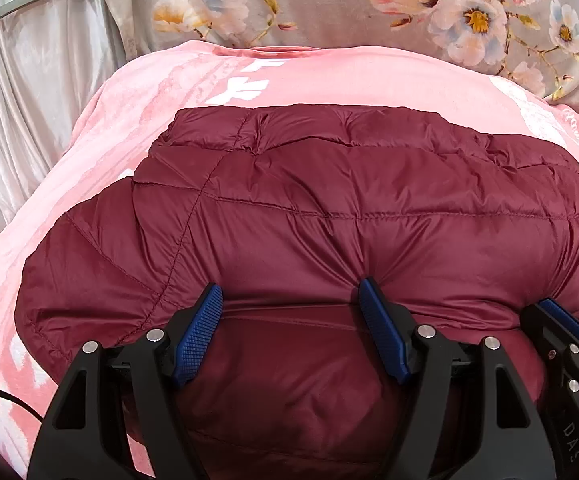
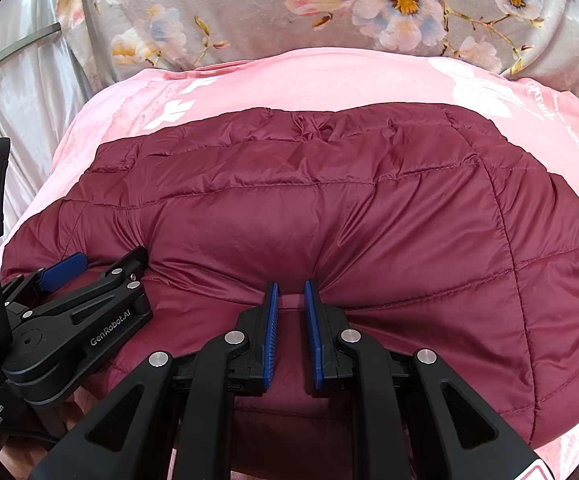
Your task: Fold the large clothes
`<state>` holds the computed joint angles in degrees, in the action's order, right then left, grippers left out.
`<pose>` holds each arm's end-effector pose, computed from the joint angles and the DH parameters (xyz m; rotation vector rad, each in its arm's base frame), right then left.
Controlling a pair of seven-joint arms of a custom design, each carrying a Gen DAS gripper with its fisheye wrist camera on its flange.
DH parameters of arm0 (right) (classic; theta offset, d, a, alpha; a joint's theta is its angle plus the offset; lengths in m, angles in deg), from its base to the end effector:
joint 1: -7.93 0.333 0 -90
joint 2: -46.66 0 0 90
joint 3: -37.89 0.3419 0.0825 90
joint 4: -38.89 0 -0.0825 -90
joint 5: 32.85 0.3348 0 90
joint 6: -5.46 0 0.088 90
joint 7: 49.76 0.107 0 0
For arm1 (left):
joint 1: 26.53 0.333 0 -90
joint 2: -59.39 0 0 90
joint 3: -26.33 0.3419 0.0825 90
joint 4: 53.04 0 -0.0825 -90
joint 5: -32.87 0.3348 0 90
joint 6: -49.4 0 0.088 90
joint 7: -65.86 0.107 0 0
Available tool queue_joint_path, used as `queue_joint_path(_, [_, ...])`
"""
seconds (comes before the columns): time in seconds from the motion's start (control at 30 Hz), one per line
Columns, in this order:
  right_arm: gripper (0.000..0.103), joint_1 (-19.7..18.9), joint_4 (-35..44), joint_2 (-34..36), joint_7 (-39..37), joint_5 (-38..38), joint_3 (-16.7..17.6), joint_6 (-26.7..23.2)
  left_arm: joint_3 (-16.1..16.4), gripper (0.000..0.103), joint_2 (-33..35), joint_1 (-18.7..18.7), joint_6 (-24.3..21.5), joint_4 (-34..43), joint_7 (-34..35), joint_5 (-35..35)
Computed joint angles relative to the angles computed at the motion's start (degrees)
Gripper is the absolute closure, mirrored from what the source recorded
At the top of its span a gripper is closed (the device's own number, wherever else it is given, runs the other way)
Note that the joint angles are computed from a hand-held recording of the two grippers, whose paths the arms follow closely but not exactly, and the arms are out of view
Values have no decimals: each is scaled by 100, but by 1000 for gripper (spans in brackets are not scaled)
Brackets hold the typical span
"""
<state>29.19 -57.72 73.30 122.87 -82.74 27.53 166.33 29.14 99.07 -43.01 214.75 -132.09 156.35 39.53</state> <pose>0.6529 0.1853 0.4428 -1.2804 2.0679 -0.7544 0.7271 -0.1961 0.4452 -1.3861 2.0282 -0.7487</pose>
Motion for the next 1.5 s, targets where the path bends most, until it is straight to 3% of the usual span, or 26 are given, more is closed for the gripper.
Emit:
queue_joint_path(0.23, [89, -7, -12, 1, -17, 15, -9, 33, -142, 32, -17, 119, -2, -3, 64, -88])
queue_joint_path(0.37, [89, -23, -80, -26, 59, -4, -44, 206, -965, 29, -129, 776, -19, -97, 742, -697])
queue_joint_path(0.43, [88, 66, -206, -170, 144, -85, -81, 141, -1085, 29, -481, 1013, 27, -487, 828, -1068])
queue_joint_path(0.47, [85, 144, -322, -285, 309, -231, -130, 164, -1293, 29, -644, 1239, 79, -682, 990, -1330])
queue_joint_path(0.53, [85, 361, -577, -533, 968, -837, -274, 337, -1886, 15, -1003, 1925, 237, -1112, 1585, -2219])
queue_joint_path(0.6, [85, 409, -677, -665, 1239, -1164, -187, 348, -1793, 12, -1171, 2076, 342, -1289, 1476, -2450])
queue_joint_path(0.67, [85, 452, -652, -695, 1399, -1419, -51, 275, -1502, 12, -1136, 2096, 17, -1110, 1269, -2643])
queue_joint_path(0.8, [84, 346, -473, -536, 1262, -1338, 280, 49, -1356, 12, -495, 2355, -1382, 28, 815, -3031])
queue_joint_path(0.87, [83, 330, -431, -485, 1235, -1298, 326, -36, -1450, 12, -269, 2511, -1789, 348, 806, -3247])
queue_joint_path(1.07, [80, 324, -301, -338, 843, -984, 428, -289, -1535, 11, 59, 2468, -2138, 890, 938, -3411])
queue_joint_path(1.1, [79, 339, -264, -310, 772, -937, 434, -351, -1600, 13, 158, 2479, -2294, 1079, 991, -3444])
queue_joint_path(1.13, [78, 356, -230, -286, 700, -899, 436, -414, -1666, 28, 197, 2502, -2448, 1173, 1056, -3496])
queue_joint_path(1.2, [78, 389, -210, -261, 658, -883, 415, -457, -1692, 48, 315, 2451, -2775, 1499, 1049, -3500])
queue_joint_path(1.23, [77, 391, -215, -256, 662, -872, 406, -442, -1700, 64, 270, 2434, -2771, 1471, 1093, -3523])
queue_joint_path(1.3, [77, 387, -250, -262, 693, -868, 382, -379, -1879, 80, 41, 2528, -2697, 1249, 1485, -3746])
queue_joint_path(1.33, [77, 376, -277, -266, 723, -859, 372, -327, -1929, 85, -49, 2543, -2652, 1173, 1638, -3857])
queue_joint_path(1.5, [78, 346, -476, -333, 1090, -1000, 251, 109, -2367, 88, -966, 2772, -2437, 316, 3103, -4842])
